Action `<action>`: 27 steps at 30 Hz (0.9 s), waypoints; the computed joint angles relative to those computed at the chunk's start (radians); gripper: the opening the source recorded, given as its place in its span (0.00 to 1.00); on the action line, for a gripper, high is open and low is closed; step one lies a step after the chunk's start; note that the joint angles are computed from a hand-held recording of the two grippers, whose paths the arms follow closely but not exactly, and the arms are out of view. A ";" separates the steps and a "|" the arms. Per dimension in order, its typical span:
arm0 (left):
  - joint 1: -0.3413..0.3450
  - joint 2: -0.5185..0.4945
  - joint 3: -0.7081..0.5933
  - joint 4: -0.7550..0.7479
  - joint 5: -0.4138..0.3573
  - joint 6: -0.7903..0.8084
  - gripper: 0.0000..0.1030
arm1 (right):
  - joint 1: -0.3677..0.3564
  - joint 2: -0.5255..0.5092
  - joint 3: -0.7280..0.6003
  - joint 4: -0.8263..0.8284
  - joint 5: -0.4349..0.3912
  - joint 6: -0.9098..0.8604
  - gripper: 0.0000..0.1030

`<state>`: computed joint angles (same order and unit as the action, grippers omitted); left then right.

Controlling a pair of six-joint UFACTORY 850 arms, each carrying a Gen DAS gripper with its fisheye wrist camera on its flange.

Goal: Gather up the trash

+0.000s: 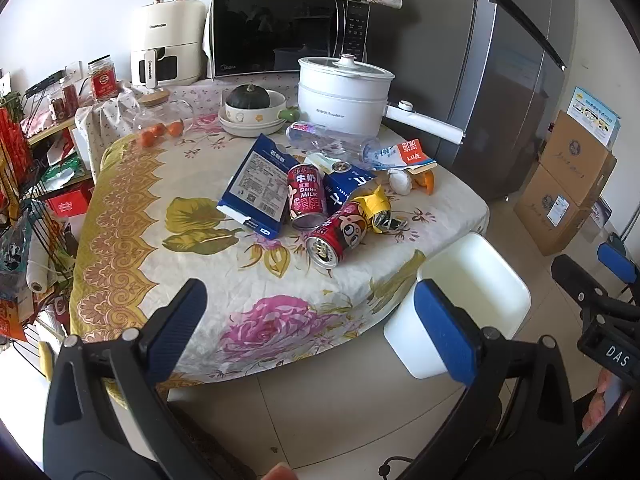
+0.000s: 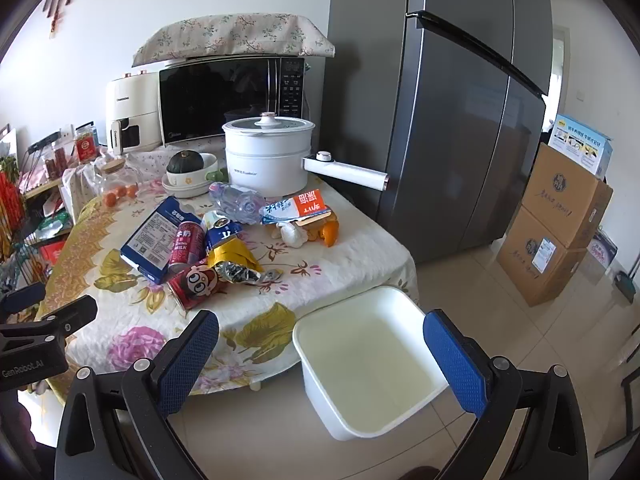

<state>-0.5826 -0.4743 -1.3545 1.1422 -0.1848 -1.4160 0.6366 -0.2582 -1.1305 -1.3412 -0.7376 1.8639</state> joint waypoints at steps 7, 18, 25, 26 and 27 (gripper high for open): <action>-0.003 -0.004 -0.003 0.066 -0.010 -0.060 1.00 | 0.002 0.000 0.001 0.001 0.002 0.005 1.00; -0.002 -0.008 -0.002 0.086 -0.009 -0.090 1.00 | 0.000 0.003 0.002 0.001 0.007 0.015 1.00; -0.001 -0.004 0.005 0.081 -0.002 -0.083 1.00 | -0.001 0.001 0.002 0.006 0.011 0.005 1.00; 0.000 -0.004 0.006 0.079 -0.002 -0.082 1.00 | 0.000 -0.001 0.001 0.007 0.010 0.005 1.00; -0.001 -0.004 0.005 0.079 -0.003 -0.083 1.00 | 0.000 -0.001 0.000 0.008 0.010 0.005 1.00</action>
